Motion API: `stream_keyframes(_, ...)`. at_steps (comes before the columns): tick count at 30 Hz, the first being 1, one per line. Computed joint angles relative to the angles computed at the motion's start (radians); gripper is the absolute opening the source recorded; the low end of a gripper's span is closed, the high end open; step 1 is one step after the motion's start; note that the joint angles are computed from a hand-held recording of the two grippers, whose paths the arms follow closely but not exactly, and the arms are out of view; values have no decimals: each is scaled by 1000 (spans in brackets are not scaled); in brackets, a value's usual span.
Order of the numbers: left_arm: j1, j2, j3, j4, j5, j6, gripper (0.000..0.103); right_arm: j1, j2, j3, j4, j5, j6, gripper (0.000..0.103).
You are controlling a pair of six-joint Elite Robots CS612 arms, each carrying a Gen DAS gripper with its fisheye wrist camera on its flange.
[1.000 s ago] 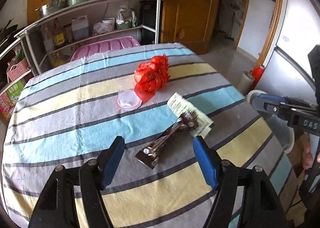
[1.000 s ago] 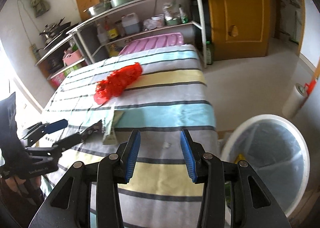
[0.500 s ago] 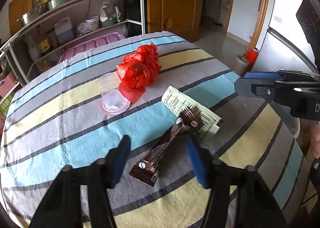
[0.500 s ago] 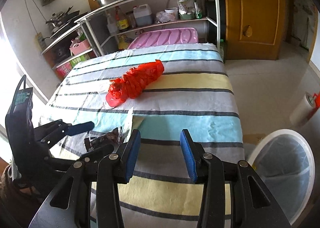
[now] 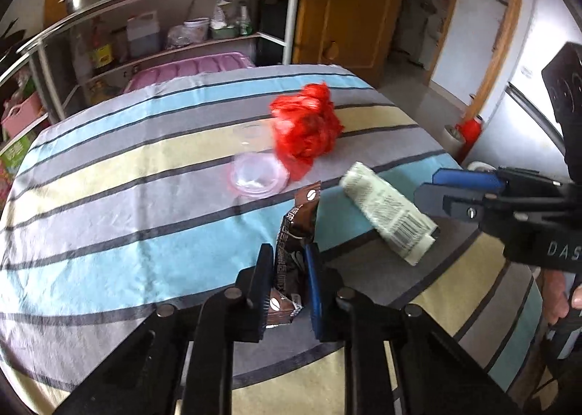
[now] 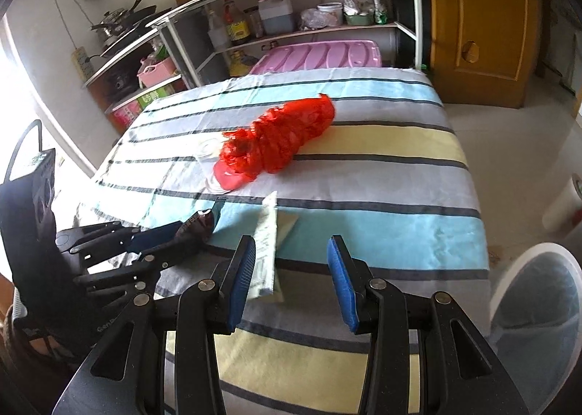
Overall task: Collect trash
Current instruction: 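Grasp the brown chocolate wrapper with the left tool while the right tool grasps the paper receipt, then carry the wrapper and receipt over the bin and open both tools to drop them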
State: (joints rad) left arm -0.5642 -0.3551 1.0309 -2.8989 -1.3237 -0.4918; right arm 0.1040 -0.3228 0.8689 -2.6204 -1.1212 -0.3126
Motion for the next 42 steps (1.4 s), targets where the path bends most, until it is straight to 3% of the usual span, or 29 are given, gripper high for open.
stream_keyframes(8,7,1,7,-4,-8,-24,19,15,16,-25,35,6,-48,42)
stream_keyframes(12,11,10,-13,6,-15,-36,20,22,25,-38,45,-37,-64,32)
stream_keyframes(17,14,15,-20,-8,-52,-28,41,23,36,-57,83,-28,-81,21)
stream_keyframes(20,12,16,-28,5,-53,-34,45,23,35,-51,67,-35,-85,17)
stream_keyframes(24,8,16,-34,30,-30,-30,42,22,32,-41,50,-37,-86,16)
stream_keyframes(26,1,16,-38,55,17,-17,27,20,30,-34,37,-35,-77,15)
stream_keyframes(28,2,14,-34,52,29,-27,19,18,28,-27,31,-28,-67,15)
stream_keyframes(42,-3,-19,29,-13,62,-69,18,-1,-8,50,-64,18,-11,15)
